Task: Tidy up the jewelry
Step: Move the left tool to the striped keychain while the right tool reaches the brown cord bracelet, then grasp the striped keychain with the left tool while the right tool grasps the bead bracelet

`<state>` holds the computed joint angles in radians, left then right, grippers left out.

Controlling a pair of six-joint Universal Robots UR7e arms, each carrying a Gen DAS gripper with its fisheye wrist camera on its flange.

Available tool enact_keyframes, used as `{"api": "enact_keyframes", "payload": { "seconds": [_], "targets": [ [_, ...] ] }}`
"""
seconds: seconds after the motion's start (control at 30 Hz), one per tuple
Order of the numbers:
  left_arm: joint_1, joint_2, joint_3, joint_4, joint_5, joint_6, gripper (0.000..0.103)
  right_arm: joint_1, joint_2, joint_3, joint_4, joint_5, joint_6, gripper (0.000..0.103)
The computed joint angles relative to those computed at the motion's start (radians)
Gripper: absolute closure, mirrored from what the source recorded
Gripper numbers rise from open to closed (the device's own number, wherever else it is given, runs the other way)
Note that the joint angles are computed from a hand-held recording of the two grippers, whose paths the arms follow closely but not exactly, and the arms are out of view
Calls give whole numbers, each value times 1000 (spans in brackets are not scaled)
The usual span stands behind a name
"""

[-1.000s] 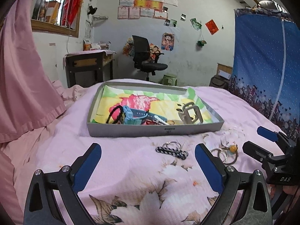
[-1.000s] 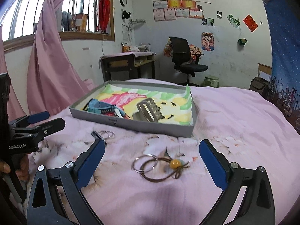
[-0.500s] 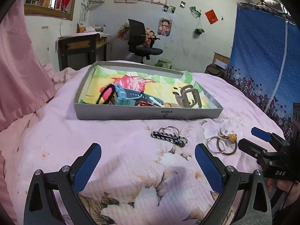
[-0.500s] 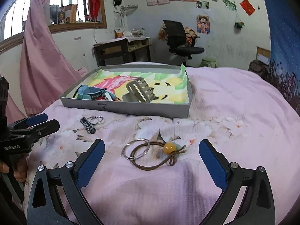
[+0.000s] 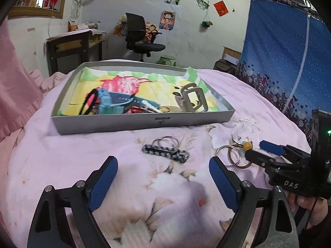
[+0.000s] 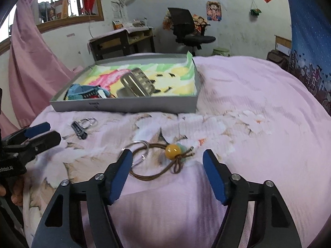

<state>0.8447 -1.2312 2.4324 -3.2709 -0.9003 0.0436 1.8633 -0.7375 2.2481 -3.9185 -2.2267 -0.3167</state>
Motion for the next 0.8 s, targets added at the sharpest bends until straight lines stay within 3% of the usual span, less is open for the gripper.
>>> {"api": "enact_keyframes", "payload": {
  "seconds": [0.17,0.43,0.7,0.8],
  "targets": [
    [9,38,-53,69,-4,-7,22,-9,4,-9,36,-19,28,49],
    [17,91,-121,196,49,-59,29,-33,8,-25,66,-7,50,69],
    [29,79,-116,185,47,-94,45,-44,22,-42,75,9,51,75],
    [25,70,-104,178,54,-107,47,-48,22,-41,71,17,50,75]
  ]
}}
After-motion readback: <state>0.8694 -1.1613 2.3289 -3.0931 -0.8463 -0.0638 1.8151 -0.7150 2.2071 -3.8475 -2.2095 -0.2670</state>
